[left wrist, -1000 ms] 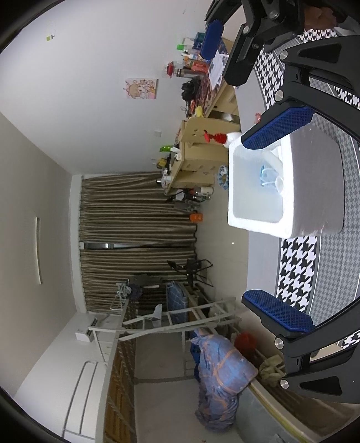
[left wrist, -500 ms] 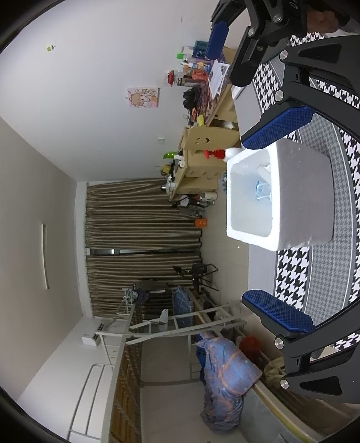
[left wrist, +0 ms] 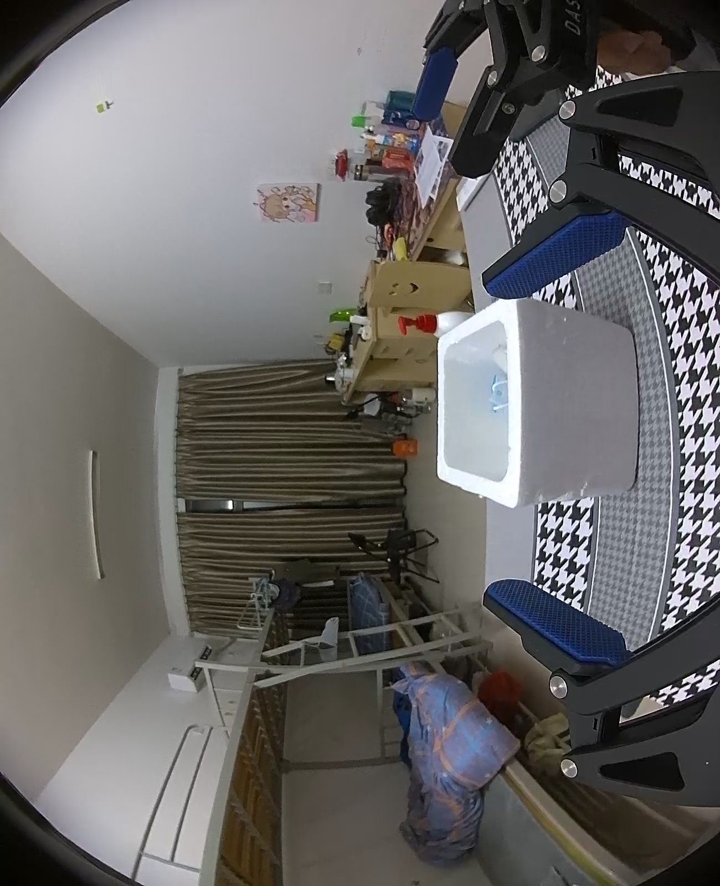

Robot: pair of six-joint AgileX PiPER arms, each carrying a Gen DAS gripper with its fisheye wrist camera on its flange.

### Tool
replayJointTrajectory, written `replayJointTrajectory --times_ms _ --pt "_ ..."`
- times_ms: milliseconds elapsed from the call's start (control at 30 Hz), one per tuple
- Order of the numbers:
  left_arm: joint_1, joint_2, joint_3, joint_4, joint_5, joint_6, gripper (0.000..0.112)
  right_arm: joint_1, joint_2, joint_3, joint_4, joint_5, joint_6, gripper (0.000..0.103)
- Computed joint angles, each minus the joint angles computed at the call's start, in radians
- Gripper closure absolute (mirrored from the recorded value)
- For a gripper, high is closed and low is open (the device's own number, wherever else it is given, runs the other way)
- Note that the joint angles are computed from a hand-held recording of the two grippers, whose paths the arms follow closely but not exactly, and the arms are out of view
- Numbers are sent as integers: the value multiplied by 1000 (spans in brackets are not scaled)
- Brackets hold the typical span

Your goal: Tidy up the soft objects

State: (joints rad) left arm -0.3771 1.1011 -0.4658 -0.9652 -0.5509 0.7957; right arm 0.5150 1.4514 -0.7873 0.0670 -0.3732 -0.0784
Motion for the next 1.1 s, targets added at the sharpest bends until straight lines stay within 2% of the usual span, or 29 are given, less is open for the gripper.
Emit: replayJointTrajectory --times_ms 200,467,533,933,1100 --pt "-64 -15 32 -50 -69 25 10 13 -19 66 30 -63 -23 1" --pt "-94 -19 68 -30 -129 -31 10 26 -28 124 77 -112 -52 1" --pt "-80 -21 77 -14 -118 -54 10 21 -29 137 60 -123 -29 1" --pt "-180 -22 160 -36 -243 -86 10 3 -28 213 -14 -186 60 1" --pt "-198 -10 178 -27 -257 -110 10 0 -41 240 -4 -201 62 1"
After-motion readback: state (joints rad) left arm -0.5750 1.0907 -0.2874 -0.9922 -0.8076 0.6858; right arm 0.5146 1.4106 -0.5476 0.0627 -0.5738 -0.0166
